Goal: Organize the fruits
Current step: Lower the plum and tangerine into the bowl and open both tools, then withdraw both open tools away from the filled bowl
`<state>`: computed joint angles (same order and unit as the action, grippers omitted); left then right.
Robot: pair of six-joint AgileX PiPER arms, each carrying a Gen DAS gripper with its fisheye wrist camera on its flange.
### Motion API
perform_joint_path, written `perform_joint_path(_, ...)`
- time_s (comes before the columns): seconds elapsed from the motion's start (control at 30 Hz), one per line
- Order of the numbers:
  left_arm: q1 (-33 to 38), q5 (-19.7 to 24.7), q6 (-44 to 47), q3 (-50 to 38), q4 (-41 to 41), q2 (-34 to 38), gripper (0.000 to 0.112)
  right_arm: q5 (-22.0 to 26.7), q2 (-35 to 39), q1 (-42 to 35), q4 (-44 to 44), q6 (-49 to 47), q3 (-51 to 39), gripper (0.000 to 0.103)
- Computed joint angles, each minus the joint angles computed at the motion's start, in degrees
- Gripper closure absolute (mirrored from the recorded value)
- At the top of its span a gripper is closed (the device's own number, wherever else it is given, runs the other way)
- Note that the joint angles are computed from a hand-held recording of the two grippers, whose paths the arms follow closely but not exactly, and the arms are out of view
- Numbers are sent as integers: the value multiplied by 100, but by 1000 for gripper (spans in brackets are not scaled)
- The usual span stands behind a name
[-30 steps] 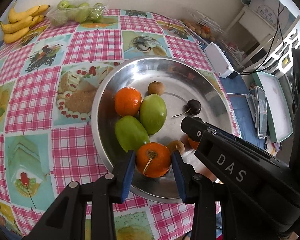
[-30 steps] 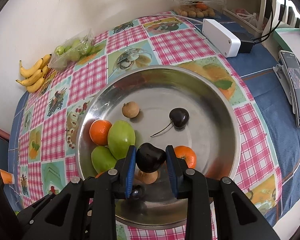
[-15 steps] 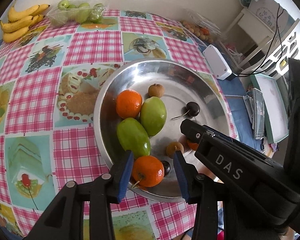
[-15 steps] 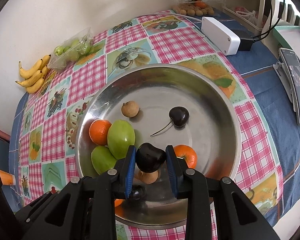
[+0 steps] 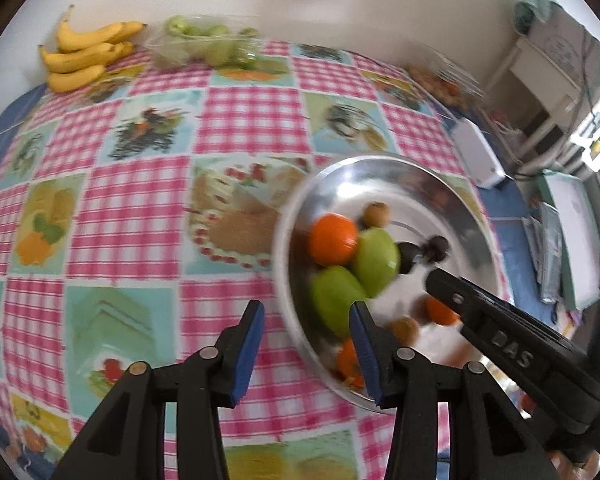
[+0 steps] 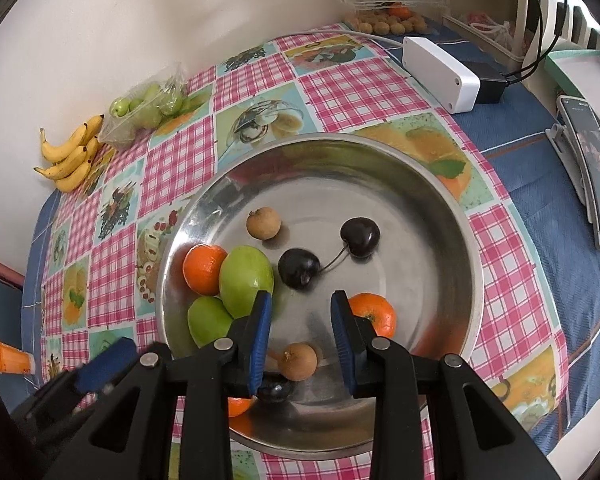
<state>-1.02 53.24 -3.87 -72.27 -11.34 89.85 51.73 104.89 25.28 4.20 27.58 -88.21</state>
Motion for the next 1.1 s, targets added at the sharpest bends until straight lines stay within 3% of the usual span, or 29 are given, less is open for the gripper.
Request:
perform_joint_path(0.33,218,-55,-997,37,1010,166,37,72,42,73,-137,-70,-119,71)
perform_joint_path(0.37,224,-41,-1099,36,1121,180,36,82,47,95,-175,-67,-134,65)
perform_joint_path(0.4,233,-33,-1196,38,1231,197,31,81,50,111,-208,-66,-142,49)
perform_joint_path(0.47,264,-54,-1328,70,1375,204,22,53,38,144,-267,-54,-136,33)
perform_joint_path(0.53,308,-75,-1428,104,1495,195,9,41,31,175,-307,-56,-141,33)
perform_joint_path(0.7,368,-142,-1606,170,1758,187,9,68,61,260,-502,-2,-169,18)
perform_joint_path(0.97,419,-138,-1589,187,1780,268,9,85,87,334,-628,-5,-226,17)
perform_joint_path(1.07,479,-199,-1483,240,1677,254,9,5,48,382,-695,32,-147,2)
perform_joint_path(1.1,477,-214,-1463,255,1702,244,9,-13,39,393,-712,44,-132,2)
